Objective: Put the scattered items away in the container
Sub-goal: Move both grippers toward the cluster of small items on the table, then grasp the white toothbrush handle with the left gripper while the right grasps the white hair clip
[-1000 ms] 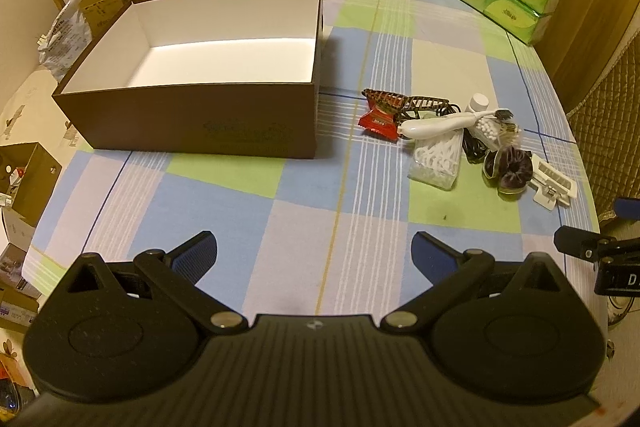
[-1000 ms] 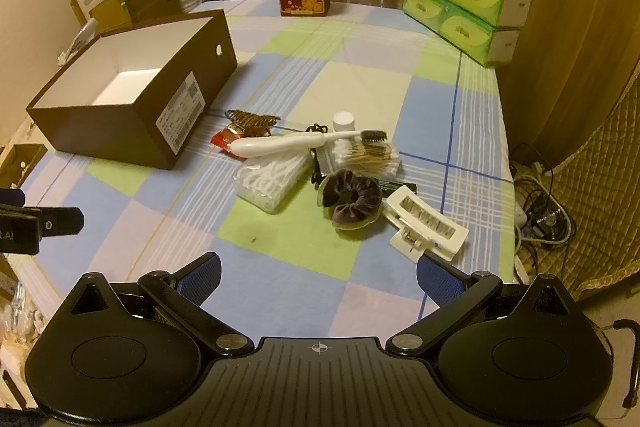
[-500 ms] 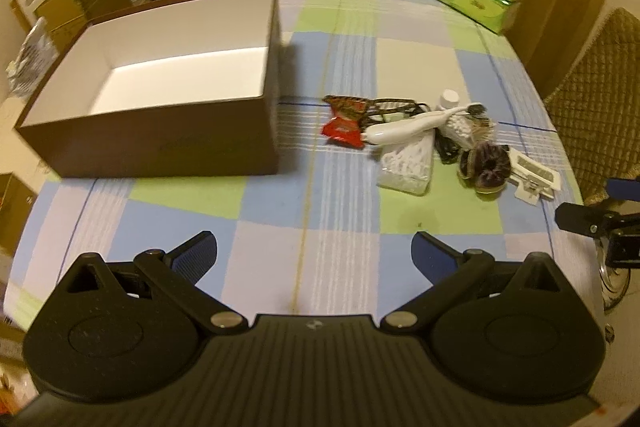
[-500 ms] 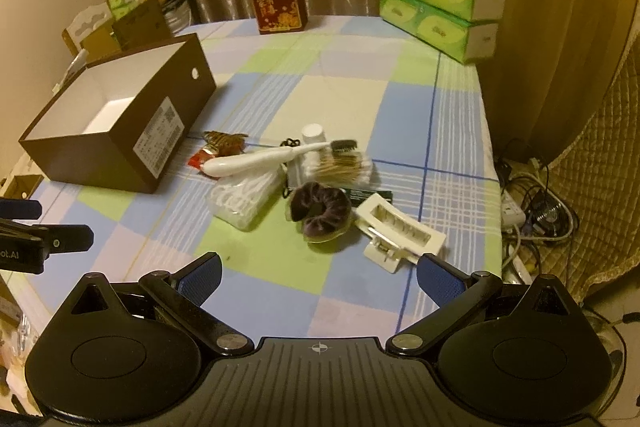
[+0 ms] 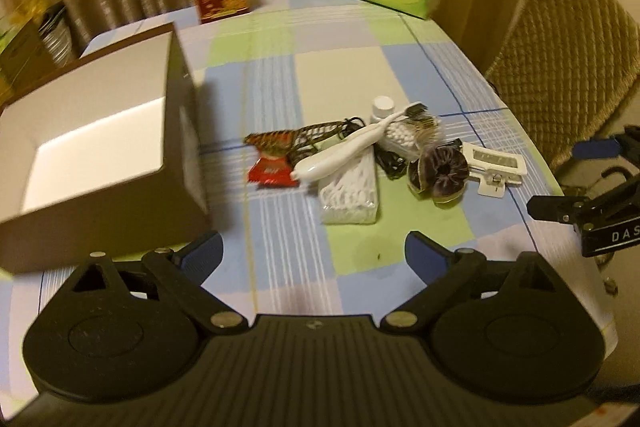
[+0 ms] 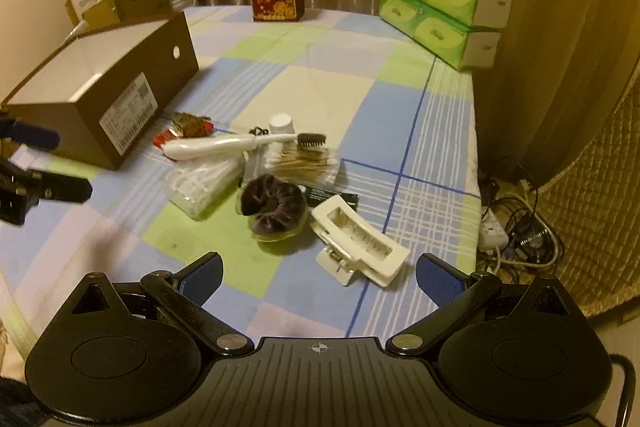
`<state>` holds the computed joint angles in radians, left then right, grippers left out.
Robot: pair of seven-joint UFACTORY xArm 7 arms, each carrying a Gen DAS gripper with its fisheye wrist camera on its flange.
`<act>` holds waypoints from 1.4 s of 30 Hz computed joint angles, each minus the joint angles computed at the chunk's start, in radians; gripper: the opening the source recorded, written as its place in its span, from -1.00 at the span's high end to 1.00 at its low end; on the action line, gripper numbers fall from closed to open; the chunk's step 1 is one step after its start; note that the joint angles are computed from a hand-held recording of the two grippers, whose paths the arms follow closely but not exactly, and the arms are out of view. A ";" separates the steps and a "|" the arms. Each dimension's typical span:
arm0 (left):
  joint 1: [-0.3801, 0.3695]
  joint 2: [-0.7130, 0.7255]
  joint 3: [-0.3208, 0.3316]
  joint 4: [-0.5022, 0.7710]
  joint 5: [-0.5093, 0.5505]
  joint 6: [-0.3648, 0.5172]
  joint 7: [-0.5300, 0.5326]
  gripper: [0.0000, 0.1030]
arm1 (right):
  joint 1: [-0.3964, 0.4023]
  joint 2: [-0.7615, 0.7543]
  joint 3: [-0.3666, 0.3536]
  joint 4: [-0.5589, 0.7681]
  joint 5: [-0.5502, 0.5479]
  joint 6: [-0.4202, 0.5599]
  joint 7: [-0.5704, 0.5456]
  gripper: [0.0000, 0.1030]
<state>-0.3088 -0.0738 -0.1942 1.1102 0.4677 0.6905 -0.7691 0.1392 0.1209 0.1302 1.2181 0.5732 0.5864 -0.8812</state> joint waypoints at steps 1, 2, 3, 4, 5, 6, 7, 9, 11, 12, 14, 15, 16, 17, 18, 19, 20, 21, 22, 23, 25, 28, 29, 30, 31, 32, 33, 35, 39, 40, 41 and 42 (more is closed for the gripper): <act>0.001 0.012 0.004 0.006 -0.008 -0.012 0.023 -0.76 | -0.003 0.013 0.000 0.010 0.002 0.003 -0.020 -0.94; 0.001 0.023 0.008 0.012 -0.016 -0.024 0.045 -0.75 | -0.007 0.024 0.001 0.021 0.004 0.008 -0.041 -0.89; 0.001 0.033 0.012 0.017 -0.023 -0.034 0.064 -0.75 | -0.013 0.039 0.003 0.035 0.005 0.019 -0.063 -0.86; 0.002 0.045 0.016 0.023 -0.029 -0.048 0.087 -0.73 | -0.017 0.054 0.004 0.052 -0.001 0.033 -0.077 -0.81; 0.002 0.058 0.020 0.030 -0.037 -0.061 0.112 -0.68 | -0.021 0.068 0.005 0.068 -0.010 0.044 -0.090 -0.78; 0.001 0.070 0.024 0.038 -0.044 -0.069 0.135 -0.66 | -0.028 0.083 0.009 0.084 -0.009 0.058 -0.113 -0.76; 0.001 0.083 0.028 0.047 -0.053 -0.076 0.161 -0.60 | -0.036 0.099 0.013 0.102 -0.006 0.073 -0.140 -0.68; 0.001 0.106 0.037 0.062 -0.074 -0.094 0.216 -0.54 | -0.047 0.131 0.019 0.140 -0.012 0.106 -0.175 -0.57; 0.000 0.133 0.044 0.081 -0.096 -0.106 0.273 -0.51 | -0.050 0.162 0.023 0.170 -0.031 0.117 -0.192 -0.51; 0.000 0.145 0.048 0.089 -0.108 -0.112 0.299 -0.49 | -0.050 0.176 0.025 0.183 -0.045 0.117 -0.199 -0.49; 0.003 0.170 0.054 0.106 -0.146 -0.122 0.364 -0.35 | -0.049 0.199 0.029 0.202 -0.071 0.110 -0.211 -0.44; 0.003 0.181 0.057 0.115 -0.159 -0.122 0.385 -0.32 | -0.050 0.210 0.031 0.214 -0.081 0.112 -0.214 -0.44; 0.003 0.193 0.060 0.123 -0.169 -0.123 0.406 -0.28 | -0.053 0.222 0.035 0.226 -0.085 0.117 -0.218 -0.43; 0.003 0.202 0.064 0.129 -0.174 -0.128 0.422 -0.27 | -0.056 0.232 0.039 0.238 -0.087 0.122 -0.221 -0.42; 0.002 0.210 0.068 0.134 -0.178 -0.133 0.435 -0.26 | -0.057 0.244 0.042 0.251 -0.092 0.129 -0.218 -0.41; 0.003 0.219 0.071 0.141 -0.186 -0.138 0.453 -0.24 | -0.056 0.256 0.042 0.265 -0.101 0.137 -0.213 -0.41; 0.005 0.230 0.073 0.149 -0.198 -0.142 0.472 -0.21 | -0.056 0.267 0.043 0.278 -0.110 0.145 -0.208 -0.40; 0.007 0.240 0.074 0.158 -0.213 -0.143 0.494 -0.19 | -0.056 0.277 0.044 0.289 -0.118 0.151 -0.204 -0.40; 0.008 0.251 0.074 0.168 -0.227 -0.143 0.515 -0.14 | -0.055 0.286 0.044 0.300 -0.127 0.154 -0.200 -0.40; 0.010 0.265 0.075 0.181 -0.239 -0.142 0.536 -0.08 | -0.054 0.295 0.045 0.309 -0.135 0.158 -0.194 -0.40; 0.010 0.297 0.077 0.209 -0.259 -0.132 0.572 -0.02 | -0.056 0.308 0.047 0.325 -0.143 0.166 -0.186 -0.40; 0.011 0.336 0.082 0.243 -0.283 -0.126 0.616 0.04 | -0.063 0.324 0.050 0.347 -0.146 0.183 -0.172 -0.40; 0.013 0.347 0.083 0.254 -0.294 -0.125 0.632 0.05 | -0.064 0.329 0.051 0.353 -0.147 0.185 -0.167 -0.40; 0.014 0.359 0.085 0.266 -0.302 -0.120 0.645 0.06 | -0.066 0.334 0.051 0.359 -0.148 0.190 -0.162 -0.40; 0.016 0.370 0.085 0.276 -0.311 -0.117 0.660 0.06 | -0.067 0.337 0.051 0.362 -0.149 0.191 -0.158 -0.40; 0.018 0.379 0.085 0.286 -0.320 -0.116 0.678 0.07 | -0.067 0.339 0.052 0.364 -0.150 0.192 -0.153 -0.40; 0.020 0.390 0.084 0.297 -0.328 -0.112 0.695 0.09 | -0.068 0.343 0.052 0.368 -0.151 0.193 -0.149 -0.40; 0.021 0.410 0.085 0.320 -0.341 -0.102 0.722 0.14 | -0.071 0.350 0.054 0.375 -0.149 0.199 -0.142 -0.40; 0.026 0.448 0.083 0.361 -0.373 -0.089 0.770 0.19 | -0.075 0.357 0.057 0.381 -0.146 0.204 -0.132 -0.39; 0.029 0.454 0.080 0.367 -0.385 -0.091 0.784 0.23 | -0.075 0.358 0.057 0.382 -0.146 0.205 -0.131 -0.39; 0.033 0.460 0.075 0.373 -0.401 -0.092 0.800 0.35 | -0.076 0.360 0.058 0.383 -0.147 0.205 -0.130 -0.38; 0.037 0.464 0.070 0.380 -0.416 -0.090 0.814 0.43 | -0.076 0.361 0.058 0.386 -0.147 0.208 -0.129 -0.38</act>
<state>-0.2721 0.3905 -0.1240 1.4899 0.0516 0.6003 0.0453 0.0630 0.4824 0.1880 1.6038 0.4261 0.7939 -1.0097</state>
